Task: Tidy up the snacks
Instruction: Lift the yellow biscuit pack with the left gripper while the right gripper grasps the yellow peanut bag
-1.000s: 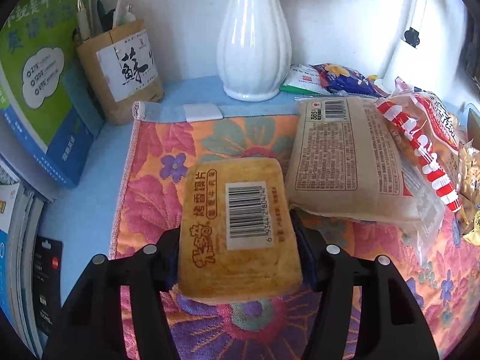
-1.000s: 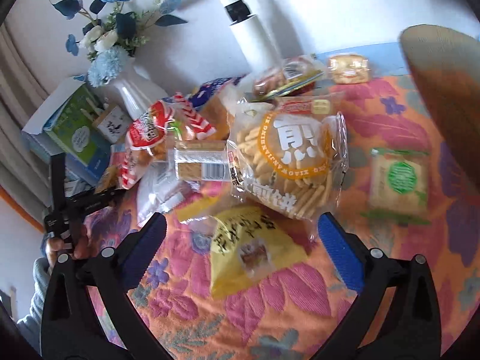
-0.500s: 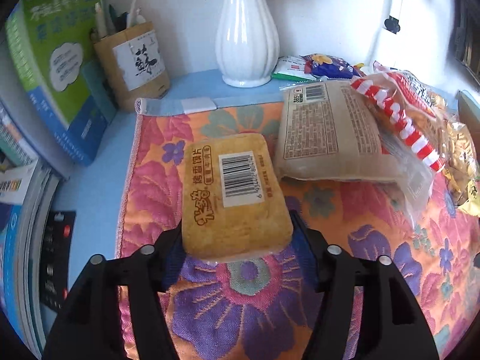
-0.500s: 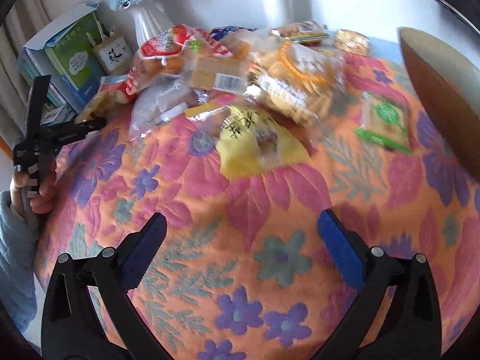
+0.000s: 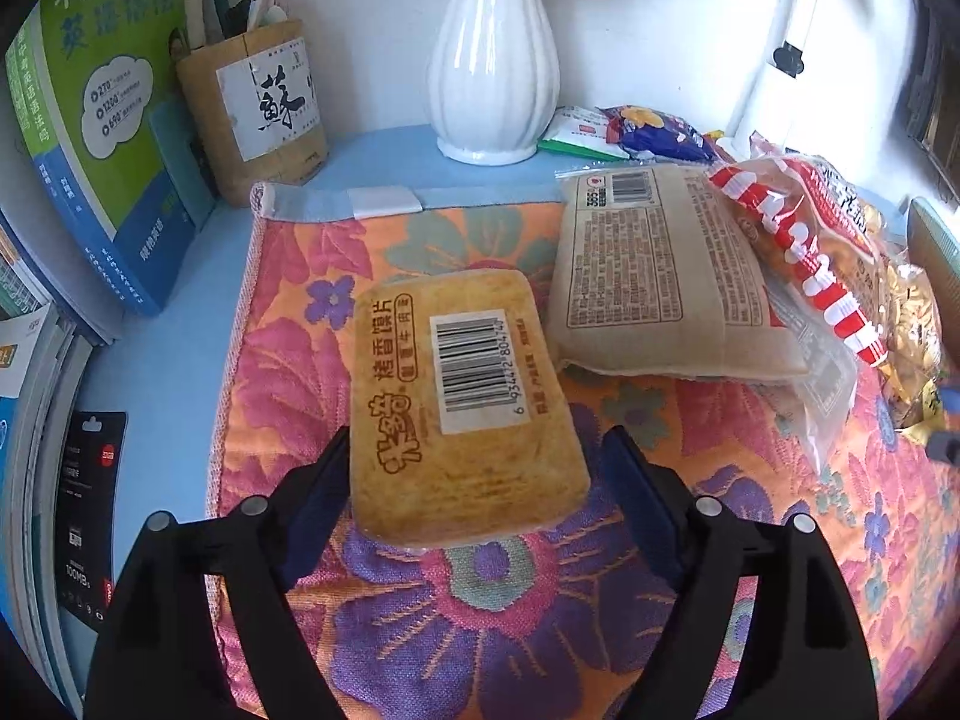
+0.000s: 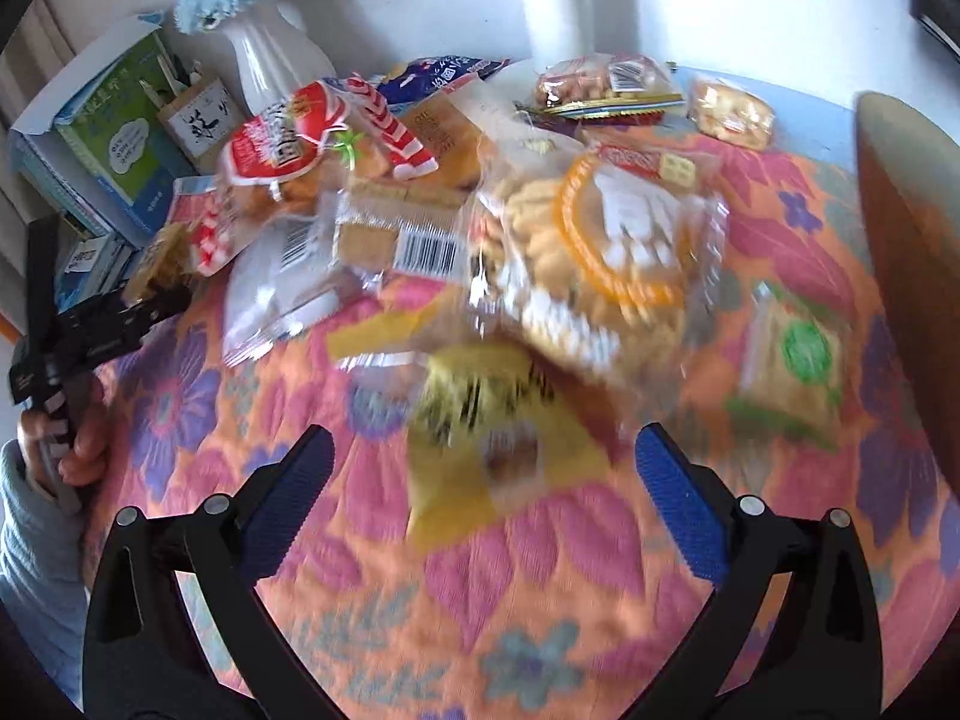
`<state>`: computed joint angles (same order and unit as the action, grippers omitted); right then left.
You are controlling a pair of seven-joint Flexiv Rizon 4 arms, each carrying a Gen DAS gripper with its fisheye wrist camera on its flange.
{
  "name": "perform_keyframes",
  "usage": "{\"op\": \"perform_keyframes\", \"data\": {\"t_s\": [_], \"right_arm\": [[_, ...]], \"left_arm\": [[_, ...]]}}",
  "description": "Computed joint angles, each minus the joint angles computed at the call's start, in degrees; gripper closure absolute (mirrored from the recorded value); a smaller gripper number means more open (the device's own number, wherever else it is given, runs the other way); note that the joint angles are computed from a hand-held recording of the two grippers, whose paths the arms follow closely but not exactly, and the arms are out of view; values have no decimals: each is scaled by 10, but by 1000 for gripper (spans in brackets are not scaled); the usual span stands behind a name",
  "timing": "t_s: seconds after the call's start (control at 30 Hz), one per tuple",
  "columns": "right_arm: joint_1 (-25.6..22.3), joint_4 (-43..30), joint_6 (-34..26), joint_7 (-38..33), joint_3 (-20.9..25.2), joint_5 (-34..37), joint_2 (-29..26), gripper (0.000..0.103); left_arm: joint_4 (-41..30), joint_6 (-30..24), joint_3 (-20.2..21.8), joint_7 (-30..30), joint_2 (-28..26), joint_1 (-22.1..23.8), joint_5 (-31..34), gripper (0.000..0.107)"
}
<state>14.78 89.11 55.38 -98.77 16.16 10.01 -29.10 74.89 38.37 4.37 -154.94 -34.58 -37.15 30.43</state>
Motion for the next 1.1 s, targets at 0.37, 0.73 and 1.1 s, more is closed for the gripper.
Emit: {"op": "perform_keyframes", "data": {"t_s": [0.37,0.73,1.1], "right_arm": [[1,99,85,54,-2,-34,55,43],[-23,191,75,16,0,29,146,57],[12,204,91,31,-26,-69,123,16]], "left_arm": [[-60,-90,12,-4,-19,-26,33,53],[-11,-57,-26,-24,35,-40,43,54],[-61,-27,-29,-33,-18,-81,7,54]]}}
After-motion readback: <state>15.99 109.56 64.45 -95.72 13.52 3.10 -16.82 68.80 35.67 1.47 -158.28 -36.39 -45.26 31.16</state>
